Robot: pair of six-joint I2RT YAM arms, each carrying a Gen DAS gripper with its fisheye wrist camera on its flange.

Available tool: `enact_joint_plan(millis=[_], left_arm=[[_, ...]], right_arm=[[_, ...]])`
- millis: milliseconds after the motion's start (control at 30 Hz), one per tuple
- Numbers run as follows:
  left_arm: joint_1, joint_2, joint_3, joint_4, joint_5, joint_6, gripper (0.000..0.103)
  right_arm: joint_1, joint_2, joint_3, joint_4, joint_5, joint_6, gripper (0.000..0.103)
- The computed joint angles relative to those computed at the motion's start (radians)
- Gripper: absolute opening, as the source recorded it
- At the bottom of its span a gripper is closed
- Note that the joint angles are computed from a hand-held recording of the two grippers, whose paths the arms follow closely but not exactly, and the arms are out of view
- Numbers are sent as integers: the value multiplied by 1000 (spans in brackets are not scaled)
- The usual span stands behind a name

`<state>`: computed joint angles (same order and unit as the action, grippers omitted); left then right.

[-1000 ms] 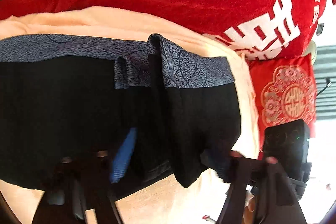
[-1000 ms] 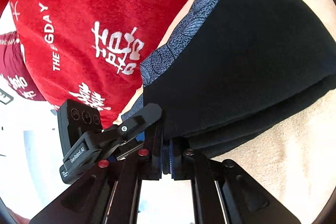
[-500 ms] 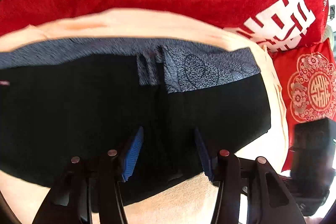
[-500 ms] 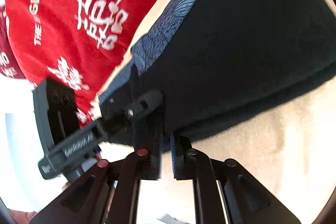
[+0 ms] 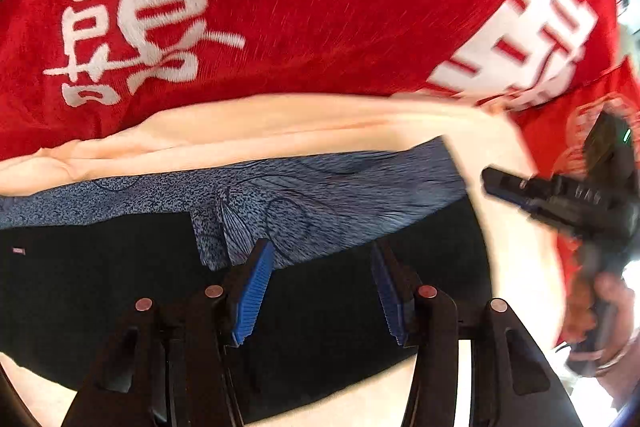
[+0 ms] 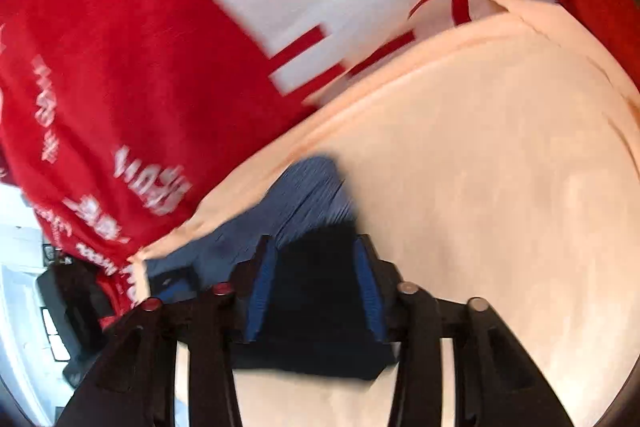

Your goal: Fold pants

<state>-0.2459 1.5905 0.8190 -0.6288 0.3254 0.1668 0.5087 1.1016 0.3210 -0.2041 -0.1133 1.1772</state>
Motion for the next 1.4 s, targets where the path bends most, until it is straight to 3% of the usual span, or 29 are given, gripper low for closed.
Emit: enact_joint_plan(millis=[133,233,333,467,500,567,700,767,833,900,1100,1200,1400], left_arm=[[-32,1,-88,107,-85,0,51],[-65,-43,-143,146,-147,33,51],[-53,-50,-149,149,-134,43,51],[-11,-76,-114,78,-120,27,52],[-2,-98,-114,68,-147,21,68],[30,-153,-137,63,-187,9,83],[124,-163,-165,65,-207,26,83],[154,-121,-167,69,-231,33,83],[198,-110,-168,68,-222,52,83],[221,-122,-174,68,-223,74,83],[295,-129,-189,59,-248,141,83],[363,-133,-181,38,-233,173,83],[435,-154,-186,19,-220,197,83]], right_arm=[[-32,298,91,138,-60,-148,26],[61,412,183,107,7,-191,26],[100,435,226,63,45,-208,27],[142,333,222,-56,105,-127,27],[172,300,229,-101,141,-119,27],[268,247,266,-198,231,-90,27],[346,256,308,-177,253,-83,27],[353,373,345,-93,187,-83,27],[338,517,350,50,44,-43,27],[396,562,321,163,39,70,27],[521,567,403,56,118,96,27],[535,556,446,-29,116,79,27],[546,590,549,-79,121,50,29]])
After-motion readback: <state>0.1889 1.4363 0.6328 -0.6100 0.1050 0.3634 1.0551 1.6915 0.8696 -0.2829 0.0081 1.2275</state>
